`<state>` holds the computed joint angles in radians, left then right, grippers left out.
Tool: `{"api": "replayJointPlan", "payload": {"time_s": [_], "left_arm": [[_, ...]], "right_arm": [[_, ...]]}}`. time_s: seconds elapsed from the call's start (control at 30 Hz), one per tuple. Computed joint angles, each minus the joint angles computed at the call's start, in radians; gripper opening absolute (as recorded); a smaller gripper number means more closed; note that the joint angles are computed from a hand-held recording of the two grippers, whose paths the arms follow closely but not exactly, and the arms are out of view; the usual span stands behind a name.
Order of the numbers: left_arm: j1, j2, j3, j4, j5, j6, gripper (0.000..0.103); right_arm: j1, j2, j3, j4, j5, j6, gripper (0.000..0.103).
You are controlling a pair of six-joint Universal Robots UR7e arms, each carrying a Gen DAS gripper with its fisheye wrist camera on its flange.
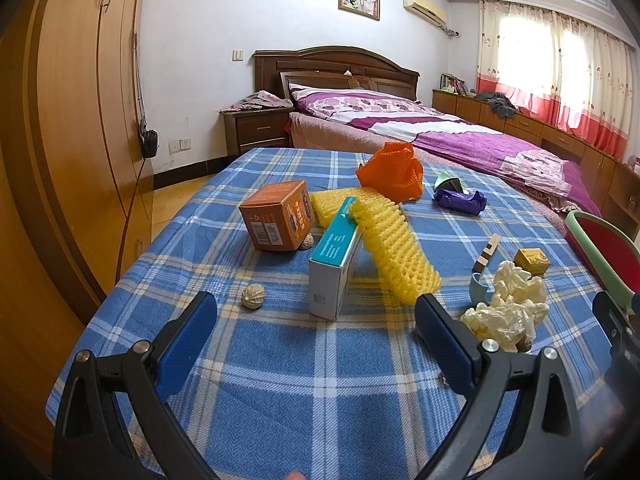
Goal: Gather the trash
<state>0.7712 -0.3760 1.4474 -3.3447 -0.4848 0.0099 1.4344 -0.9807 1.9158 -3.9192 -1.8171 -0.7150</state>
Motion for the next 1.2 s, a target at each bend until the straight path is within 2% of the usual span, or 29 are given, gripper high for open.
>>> {"api": "replayJointPlan", "payload": {"time_s": [1.2], "left_arm": [[0.000,-0.004,0.002,0.014,-0.002,-0.013,0.099]], "right_arm": [[0.001,0.003,-0.003,0.001,-0.002,-0.001,0.103]]}}
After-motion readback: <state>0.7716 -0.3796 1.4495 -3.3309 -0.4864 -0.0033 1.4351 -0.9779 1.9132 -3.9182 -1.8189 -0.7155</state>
